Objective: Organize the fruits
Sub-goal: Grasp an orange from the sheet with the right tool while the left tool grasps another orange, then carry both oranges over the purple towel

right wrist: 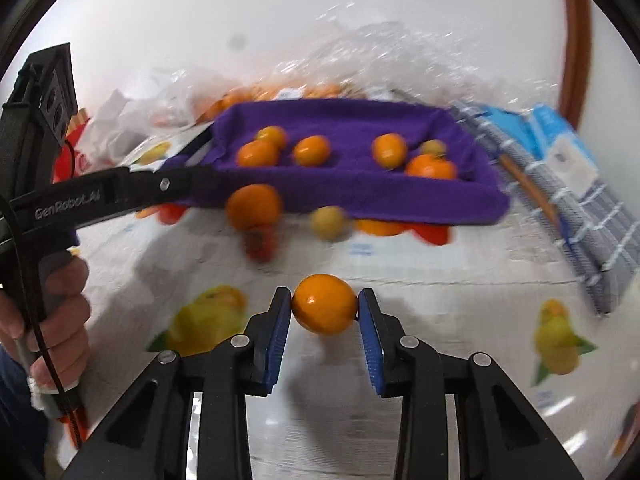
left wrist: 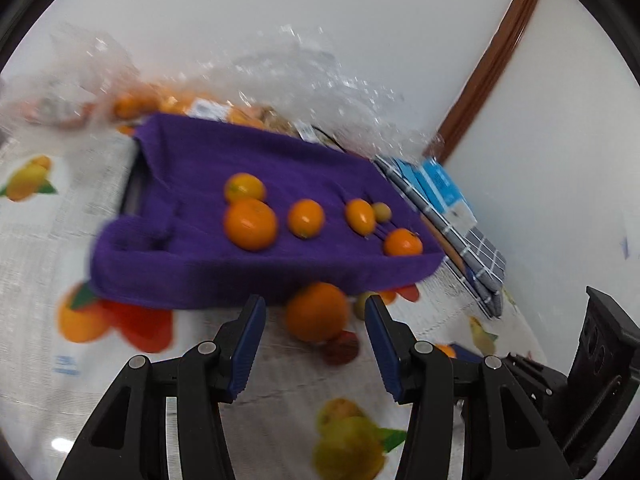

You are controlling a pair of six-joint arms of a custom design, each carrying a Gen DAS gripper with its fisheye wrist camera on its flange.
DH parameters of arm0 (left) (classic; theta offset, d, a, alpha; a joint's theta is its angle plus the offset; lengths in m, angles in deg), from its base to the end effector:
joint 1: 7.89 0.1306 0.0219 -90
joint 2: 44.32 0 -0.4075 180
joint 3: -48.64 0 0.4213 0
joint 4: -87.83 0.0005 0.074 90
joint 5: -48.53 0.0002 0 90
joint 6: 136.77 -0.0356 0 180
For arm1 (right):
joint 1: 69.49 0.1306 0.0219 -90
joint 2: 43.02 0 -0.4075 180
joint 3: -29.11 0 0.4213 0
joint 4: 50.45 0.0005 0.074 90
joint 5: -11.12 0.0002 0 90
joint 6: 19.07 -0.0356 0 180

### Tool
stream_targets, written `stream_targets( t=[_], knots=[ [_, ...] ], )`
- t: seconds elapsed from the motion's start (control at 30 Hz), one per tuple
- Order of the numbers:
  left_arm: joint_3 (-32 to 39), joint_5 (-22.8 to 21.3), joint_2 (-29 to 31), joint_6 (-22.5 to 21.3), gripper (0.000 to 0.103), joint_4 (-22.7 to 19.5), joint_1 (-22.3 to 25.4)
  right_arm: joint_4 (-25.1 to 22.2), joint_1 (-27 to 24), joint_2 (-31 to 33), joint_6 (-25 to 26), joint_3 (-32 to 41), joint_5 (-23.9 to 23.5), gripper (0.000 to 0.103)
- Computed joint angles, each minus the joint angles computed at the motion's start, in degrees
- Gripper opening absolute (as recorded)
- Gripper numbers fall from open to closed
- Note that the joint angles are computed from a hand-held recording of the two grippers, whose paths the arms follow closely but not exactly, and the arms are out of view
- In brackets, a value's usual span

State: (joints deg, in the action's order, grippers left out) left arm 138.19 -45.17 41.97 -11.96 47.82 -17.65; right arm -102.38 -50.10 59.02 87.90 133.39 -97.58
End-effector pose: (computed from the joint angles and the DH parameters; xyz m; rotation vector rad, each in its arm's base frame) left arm 0.4968 -0.0836 0.4955 -0.5198 2.1730 -0.3579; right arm 0.5599 0.2086 0.4633 -0.8921 2.2488 0.4162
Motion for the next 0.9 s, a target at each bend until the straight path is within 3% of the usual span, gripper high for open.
stream_targets(
  t=[0.3,0.4,0.53,0.9],
  knots=[
    [4.71,-1.09,5.15,3.36,0.048,-5.41,-0.87,0.12,-4.24,2.91,-2.69,4.17,2.17,0.034],
    [6.33,-2.48,6.62,3.27,0.040,-7.70,-1.23,-0.36,-4.88,3.64,-3.75,5.32,1.93,0.034],
    [4.91,-1.43,5.09,4.17,0.039,-5.48,-0.84,-0.81,-5.19,3.75,-4.26,5.91,1.86,0.034],
    [4.39,-7.99,0.66,5.12,0.039,-9.75,-2.17,-0.42,-4.68,2.72,-4.78,6.08,1.48,0.034]
  ],
)
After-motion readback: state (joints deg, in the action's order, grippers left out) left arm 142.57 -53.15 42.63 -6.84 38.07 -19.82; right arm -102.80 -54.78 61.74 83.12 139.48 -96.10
